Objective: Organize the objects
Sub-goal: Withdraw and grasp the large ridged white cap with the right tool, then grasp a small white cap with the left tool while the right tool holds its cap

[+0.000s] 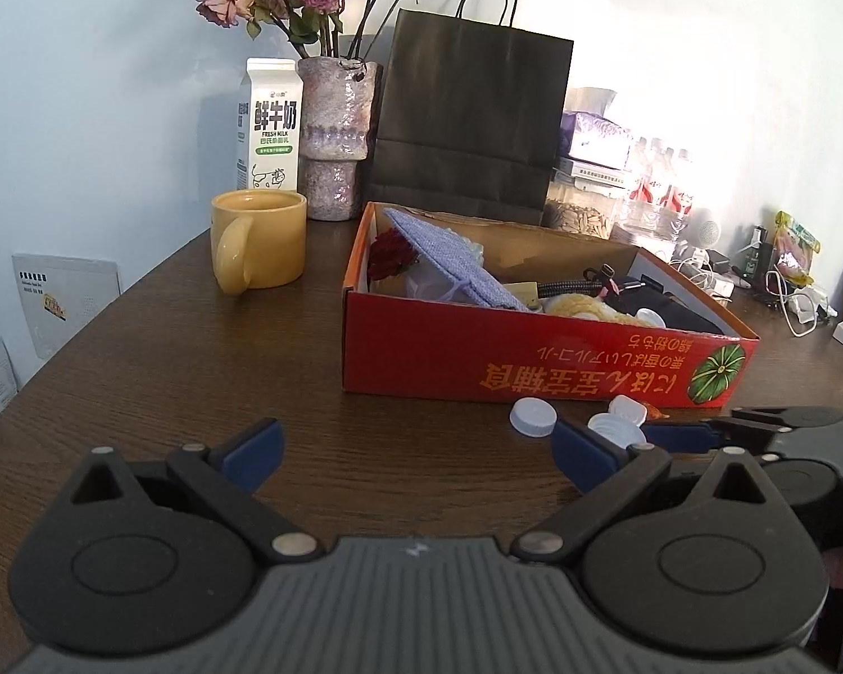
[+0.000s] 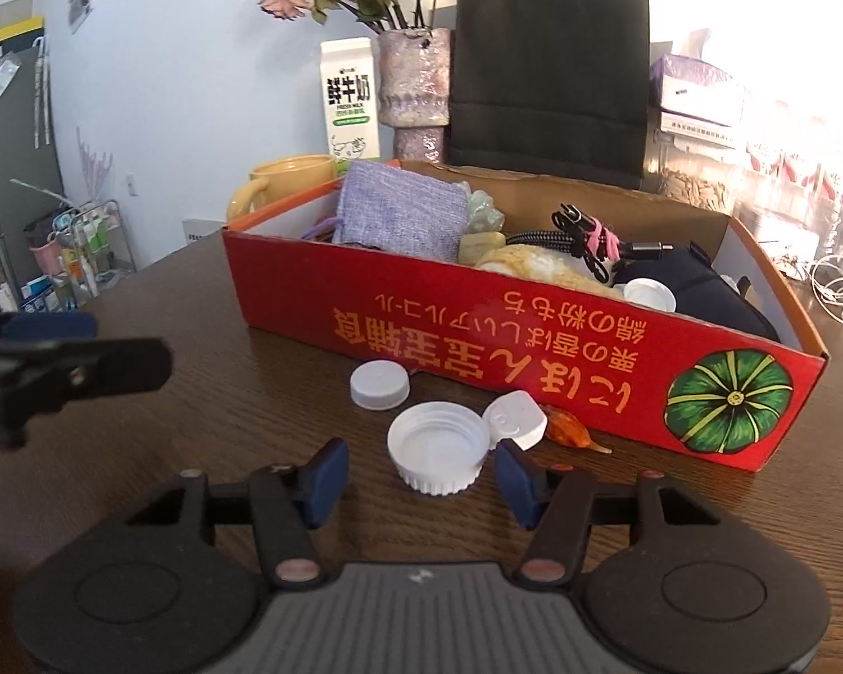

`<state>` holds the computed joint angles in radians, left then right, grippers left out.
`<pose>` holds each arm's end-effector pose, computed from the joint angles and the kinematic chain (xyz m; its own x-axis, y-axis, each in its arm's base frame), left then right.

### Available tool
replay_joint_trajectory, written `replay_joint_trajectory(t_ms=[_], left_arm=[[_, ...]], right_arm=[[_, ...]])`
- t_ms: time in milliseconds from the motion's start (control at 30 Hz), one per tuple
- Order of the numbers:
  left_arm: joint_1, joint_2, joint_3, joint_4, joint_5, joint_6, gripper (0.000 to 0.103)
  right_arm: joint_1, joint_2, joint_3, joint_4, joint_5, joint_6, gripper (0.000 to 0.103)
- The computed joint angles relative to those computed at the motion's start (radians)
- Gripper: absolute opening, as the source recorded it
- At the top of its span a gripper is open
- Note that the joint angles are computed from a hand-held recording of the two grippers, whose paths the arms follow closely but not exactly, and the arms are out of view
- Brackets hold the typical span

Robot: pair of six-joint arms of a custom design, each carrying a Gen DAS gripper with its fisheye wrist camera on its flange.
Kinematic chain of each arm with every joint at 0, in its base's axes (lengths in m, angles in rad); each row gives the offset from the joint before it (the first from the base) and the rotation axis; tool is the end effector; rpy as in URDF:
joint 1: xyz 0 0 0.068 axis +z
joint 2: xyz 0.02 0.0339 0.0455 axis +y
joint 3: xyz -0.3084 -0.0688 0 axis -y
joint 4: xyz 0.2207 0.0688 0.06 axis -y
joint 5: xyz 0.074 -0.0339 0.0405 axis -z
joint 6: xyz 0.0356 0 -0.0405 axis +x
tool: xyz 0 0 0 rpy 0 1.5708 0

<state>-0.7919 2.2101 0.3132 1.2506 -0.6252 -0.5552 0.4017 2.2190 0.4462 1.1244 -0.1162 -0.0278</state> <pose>0.2061 -0.1791 0.0708 -0.4907 -0.1113 -0.8642 -0.0115 0.9926 -0.1213 0.2817 0.1242 0.0651 -0.5425 -0.2604 -0.7987 -0.4887 0.8712 0.0478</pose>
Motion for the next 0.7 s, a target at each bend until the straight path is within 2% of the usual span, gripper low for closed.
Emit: replay_joint_trajectory(t_ms=[133, 300, 700], left_arm=[[-0.002, -0.002, 0.000, -0.006, -0.004, -0.005, 0.103], [-0.008, -0.008, 0.014, -0.030, -0.004, -0.007, 0.103], [-0.005, -0.004, 0.150, -0.197, 0.023, 0.022, 0.103]], right_arm=[[0.015, 0.007, 0.005, 0.006, 0.023, -0.003, 0.039], [0.017, 0.012, -0.005, 0.028, 0.019, -0.007, 0.039], [-0.033, 0.030, -0.098, 0.236, -0.005, -0.022, 0.039]])
